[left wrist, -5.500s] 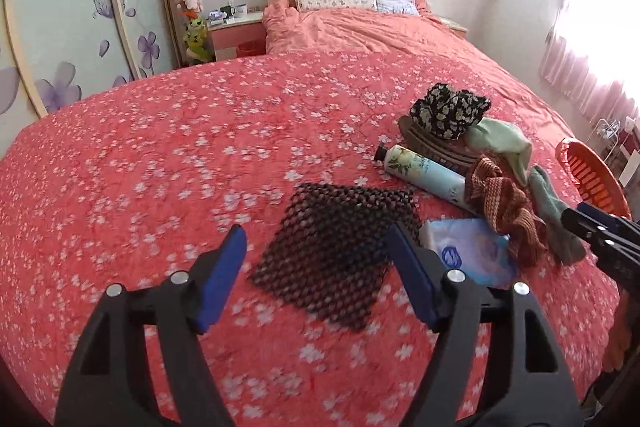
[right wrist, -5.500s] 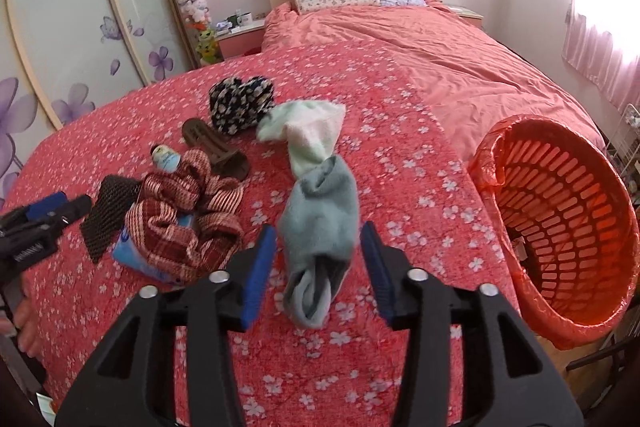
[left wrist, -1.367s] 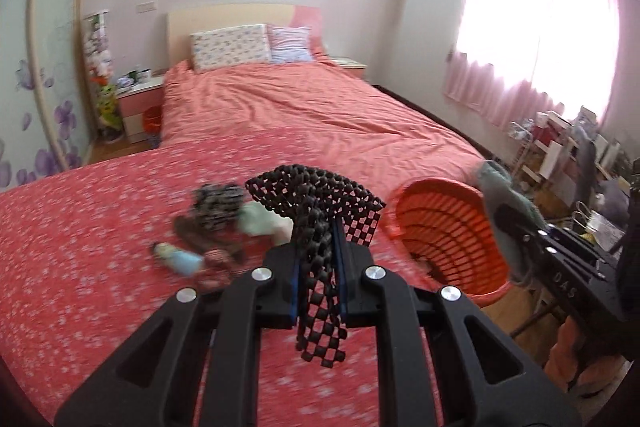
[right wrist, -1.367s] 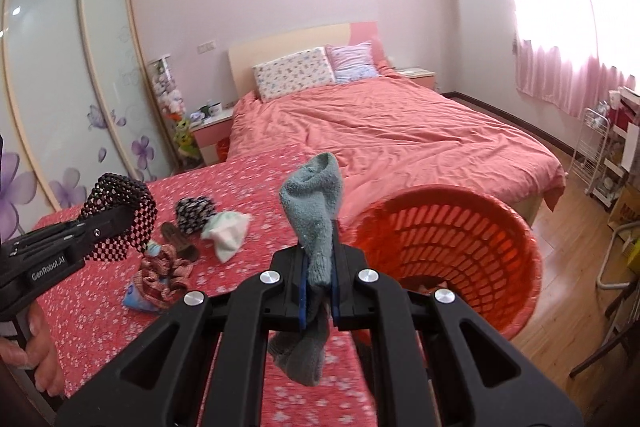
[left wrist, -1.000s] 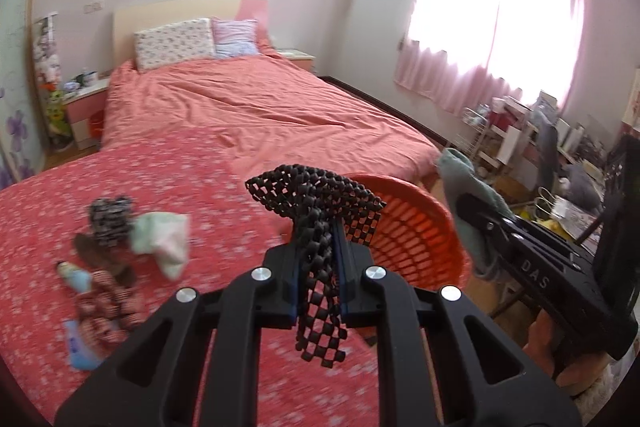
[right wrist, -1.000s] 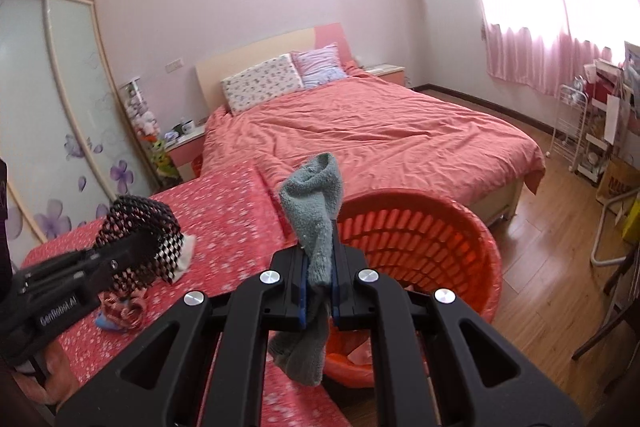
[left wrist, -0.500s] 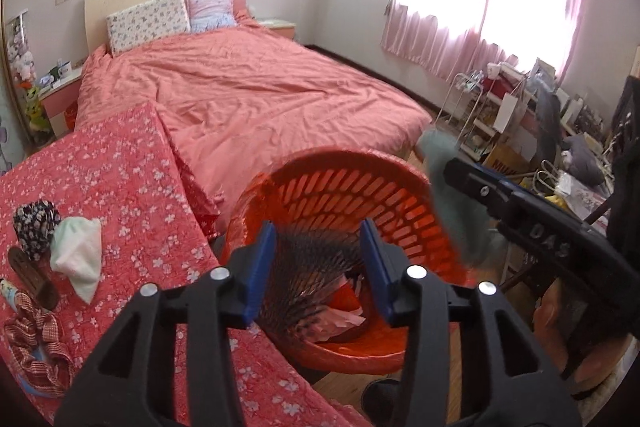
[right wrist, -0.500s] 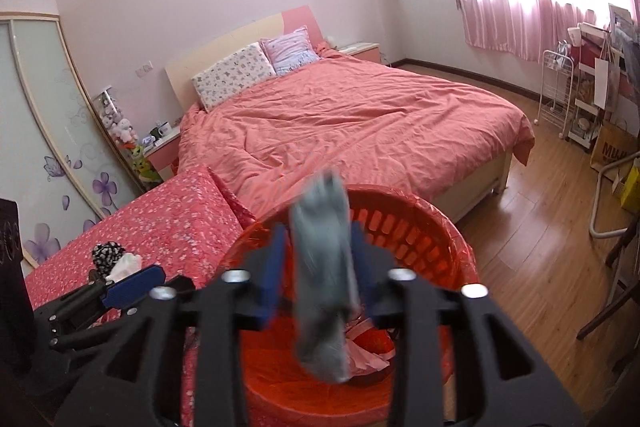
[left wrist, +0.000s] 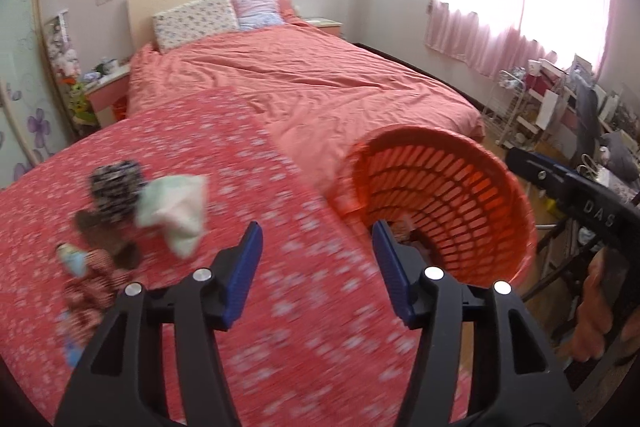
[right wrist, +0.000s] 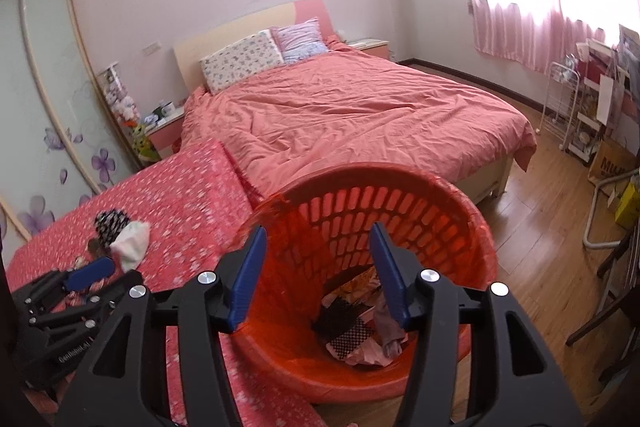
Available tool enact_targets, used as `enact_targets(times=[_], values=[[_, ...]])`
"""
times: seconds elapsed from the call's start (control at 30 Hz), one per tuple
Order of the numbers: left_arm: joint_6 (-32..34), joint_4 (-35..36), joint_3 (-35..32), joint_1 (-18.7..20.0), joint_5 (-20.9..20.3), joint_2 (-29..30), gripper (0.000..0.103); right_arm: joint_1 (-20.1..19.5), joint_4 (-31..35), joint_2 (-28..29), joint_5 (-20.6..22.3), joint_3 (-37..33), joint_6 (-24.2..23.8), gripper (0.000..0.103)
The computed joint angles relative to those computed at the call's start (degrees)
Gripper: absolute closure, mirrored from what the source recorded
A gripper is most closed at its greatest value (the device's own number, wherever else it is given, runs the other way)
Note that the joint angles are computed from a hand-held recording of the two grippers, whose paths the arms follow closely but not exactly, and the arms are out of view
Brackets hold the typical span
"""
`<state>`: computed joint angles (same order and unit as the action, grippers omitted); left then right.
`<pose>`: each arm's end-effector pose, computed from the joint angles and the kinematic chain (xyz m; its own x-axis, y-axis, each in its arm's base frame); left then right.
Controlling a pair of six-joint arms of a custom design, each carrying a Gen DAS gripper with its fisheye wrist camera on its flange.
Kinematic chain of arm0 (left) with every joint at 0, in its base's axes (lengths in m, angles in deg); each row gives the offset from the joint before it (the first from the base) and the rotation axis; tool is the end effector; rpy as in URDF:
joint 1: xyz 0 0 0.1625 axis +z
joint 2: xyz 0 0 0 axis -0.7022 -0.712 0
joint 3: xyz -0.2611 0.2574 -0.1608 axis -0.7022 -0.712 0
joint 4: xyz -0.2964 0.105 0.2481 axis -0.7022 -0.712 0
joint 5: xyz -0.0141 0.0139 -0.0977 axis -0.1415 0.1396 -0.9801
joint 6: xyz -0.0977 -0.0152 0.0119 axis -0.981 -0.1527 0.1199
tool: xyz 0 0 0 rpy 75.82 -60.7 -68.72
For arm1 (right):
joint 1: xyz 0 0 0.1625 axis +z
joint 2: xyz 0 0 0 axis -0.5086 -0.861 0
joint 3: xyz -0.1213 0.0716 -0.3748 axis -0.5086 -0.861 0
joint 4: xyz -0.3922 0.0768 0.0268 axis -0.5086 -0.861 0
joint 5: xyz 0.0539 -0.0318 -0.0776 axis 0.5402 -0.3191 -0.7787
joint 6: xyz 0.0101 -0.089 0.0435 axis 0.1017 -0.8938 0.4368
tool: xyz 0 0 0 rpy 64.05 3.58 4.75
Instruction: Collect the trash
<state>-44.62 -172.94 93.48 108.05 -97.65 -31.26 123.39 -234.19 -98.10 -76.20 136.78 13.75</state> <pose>-0.2301 -0.8684 0.0587 -0.6392 0.4714 -0.6076 0.7331 0.6123 -0.2961 0.1214 -0.7755 0.1977 -0.8234 0.2573 0.5058 -0.3250 0.5170 -0.7919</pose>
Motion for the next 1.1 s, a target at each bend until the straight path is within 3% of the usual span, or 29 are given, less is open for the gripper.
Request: enact_targets(times=[0.13, 0.27, 0.37, 0.5, 0.6, 0.67, 0.73, 0.93, 1.1], values=[[0.6, -8.6, 10.1, 1.1, 3.9, -6.3, 0.039, 1.5, 0.0, 1.3, -0.4, 0.0, -2.2, 0.048], [0.9, -13.1, 13.1, 2.6, 8.1, -9.0, 0.032, 2.5, 1.2, 2.9, -0.8, -0.4, -3.3, 0.047], [-1.4, -11.8, 12.8, 4.0, 10.8, -9.6, 0.032, 3.3, 3.3, 4.6, -1.1, -1.5, -2.7, 0.047], [-6.3, -5.2, 9.6, 5.6, 10.6, -9.0, 0.033, 4.2, 6.1, 6.7, -1.5, -3.2, -2.5, 0.047], [-7.9, -2.1, 7.7, 6.1, 9.8, -8.2, 0.045, 4.8, 6.8, 7.7, -1.9, -3.8, -3.3, 0.047], [-8.4, -0.2, 5.8, 6.4, 9.0, -7.3, 0.07, 5.3, 7.5, 8.5, -2.1, -4.7, -3.5, 0.047], [-9.0, -0.3, 5.9, 6.4, 8.0, -7.4, 0.08, 5.6, 8.1, 9.0, -2.0, -5.2, -3.3, 0.047], [-8.3, -8.9, 15.0, 7.1, 4.2, -13.7, 0.084, 6.7, 10.6, 10.9, -1.5, -7.3, -3.7, 0.047], [-9.1, -13.3, 18.4, 8.5, 6.1, -17.5, 0.083, 7.6, 15.3, 13.6, -0.2, -11.0, -3.1, 0.047]])
